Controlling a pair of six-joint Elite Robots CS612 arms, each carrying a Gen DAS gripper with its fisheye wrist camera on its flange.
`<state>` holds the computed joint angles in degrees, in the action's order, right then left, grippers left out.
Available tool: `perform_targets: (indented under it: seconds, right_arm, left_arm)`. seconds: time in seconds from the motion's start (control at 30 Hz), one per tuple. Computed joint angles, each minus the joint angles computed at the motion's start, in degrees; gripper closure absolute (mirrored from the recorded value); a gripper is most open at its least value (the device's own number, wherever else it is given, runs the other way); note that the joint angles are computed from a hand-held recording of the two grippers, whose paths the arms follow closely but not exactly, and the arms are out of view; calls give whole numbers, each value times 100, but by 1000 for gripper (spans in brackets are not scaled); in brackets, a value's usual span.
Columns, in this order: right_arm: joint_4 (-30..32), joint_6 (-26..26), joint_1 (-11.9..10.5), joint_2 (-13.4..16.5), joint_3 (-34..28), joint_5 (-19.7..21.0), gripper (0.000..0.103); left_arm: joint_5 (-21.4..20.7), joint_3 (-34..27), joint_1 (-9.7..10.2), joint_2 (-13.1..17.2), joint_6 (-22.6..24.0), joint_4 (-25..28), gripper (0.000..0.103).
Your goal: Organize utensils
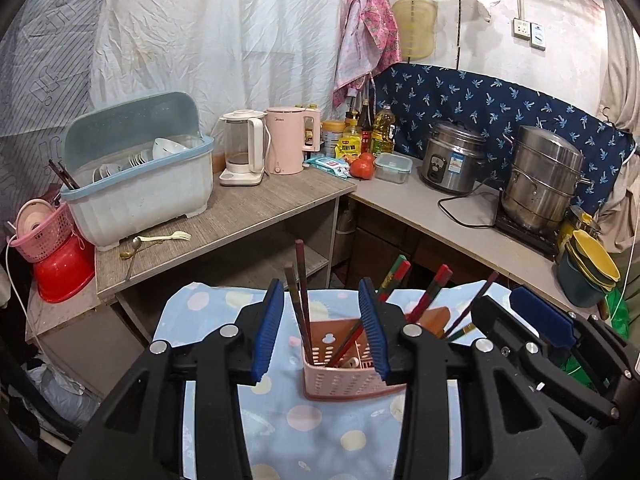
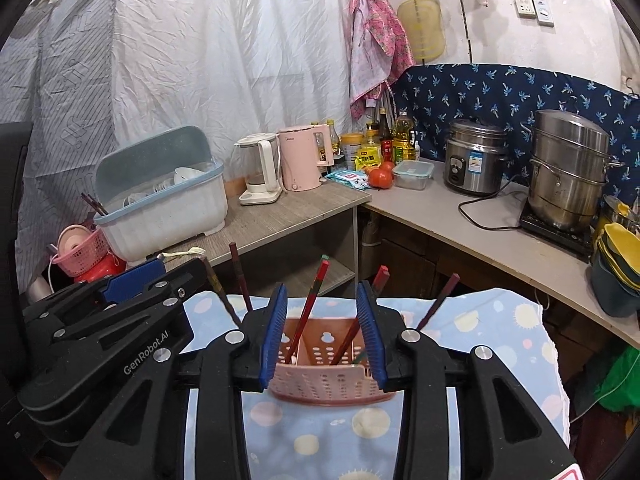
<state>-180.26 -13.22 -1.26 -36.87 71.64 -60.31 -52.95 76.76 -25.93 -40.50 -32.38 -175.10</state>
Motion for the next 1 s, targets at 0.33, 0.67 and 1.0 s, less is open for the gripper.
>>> perform_targets:
  seconds: [0.33, 0.67, 1.0]
  right_arm:
    - [-254, -51, -93, -295, 673, -118, 63]
    - [-302, -172, -192, -484, 1295, -417, 57]
    - [-142, -256, -312, -582, 1706, -503, 49]
  left_arm:
    - [86, 437, -182, -197, -114, -41, 66]
    - [37, 865, -368, -296, -348, -20, 53]
    - [27, 1189, -526, -329, -747, 141, 35]
